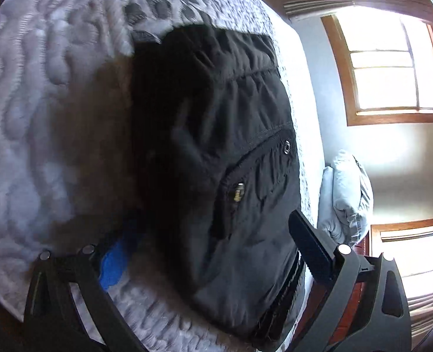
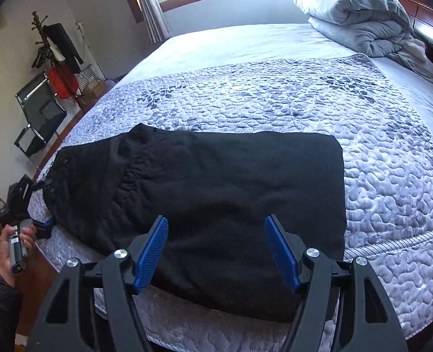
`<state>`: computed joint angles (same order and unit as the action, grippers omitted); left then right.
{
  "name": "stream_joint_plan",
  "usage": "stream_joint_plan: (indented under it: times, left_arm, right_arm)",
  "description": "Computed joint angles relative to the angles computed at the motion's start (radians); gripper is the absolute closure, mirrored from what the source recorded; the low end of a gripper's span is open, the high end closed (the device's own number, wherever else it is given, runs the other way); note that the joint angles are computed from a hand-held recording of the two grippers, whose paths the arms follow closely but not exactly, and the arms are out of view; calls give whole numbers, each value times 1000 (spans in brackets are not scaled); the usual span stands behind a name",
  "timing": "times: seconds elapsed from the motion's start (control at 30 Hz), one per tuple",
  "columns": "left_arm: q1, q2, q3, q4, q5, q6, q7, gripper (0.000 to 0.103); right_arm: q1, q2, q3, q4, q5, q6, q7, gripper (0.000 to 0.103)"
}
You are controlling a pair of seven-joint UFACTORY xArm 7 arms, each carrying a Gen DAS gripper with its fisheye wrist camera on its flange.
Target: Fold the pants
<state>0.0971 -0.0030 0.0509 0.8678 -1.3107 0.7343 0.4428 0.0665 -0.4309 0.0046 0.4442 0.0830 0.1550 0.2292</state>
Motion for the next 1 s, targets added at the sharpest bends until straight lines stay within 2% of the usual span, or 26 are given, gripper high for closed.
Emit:
stream_joint_plan:
  times: [0.03,0.07,0.17,0.2,0.27,0.33,0.53,0.77,0.9,1.0]
  left_arm:
    - [-3,2,-3,1,-21,0,10,17]
    - [-3,9,-3,8,-38,13,19,37]
    - [-12,34,-16,28,-5,-8,-60,53]
    - [-13,39,-19,30,-4,-12,-68,57]
    - [-10,36,-20,28,-16,-7,-66,74]
    - [-9,37,-22,31,-35,0,-54,82]
    - [-22,14,-28,31,-47,-20,-66,91]
    - [-76,-54,-45,30,-92,-91,45,92]
    - [-132,-93,-64,53,-27,-149,80,91]
    - [-182,-128,-85,66,77,-203,82,90]
  right_arm:
    - [-3,3,4,2,-4,2,0,34]
    - [-8,6,9,5,-11,7,1,33]
    - [-22,13,16,7,-24,15,9,32]
    - [-21,14,11,7,-22,17,8,32]
    - [-24,17,7,6,-22,22,9,32]
    - [-29,20,3,5,-22,28,10,32]
    - [-7,18,-30,-11,21,18,-3,32]
    - [4,11,-56,-28,55,14,-24,32]
    - [20,6,-79,-40,87,1,-40,32]
    - [24,0,-86,-50,101,-7,-50,32]
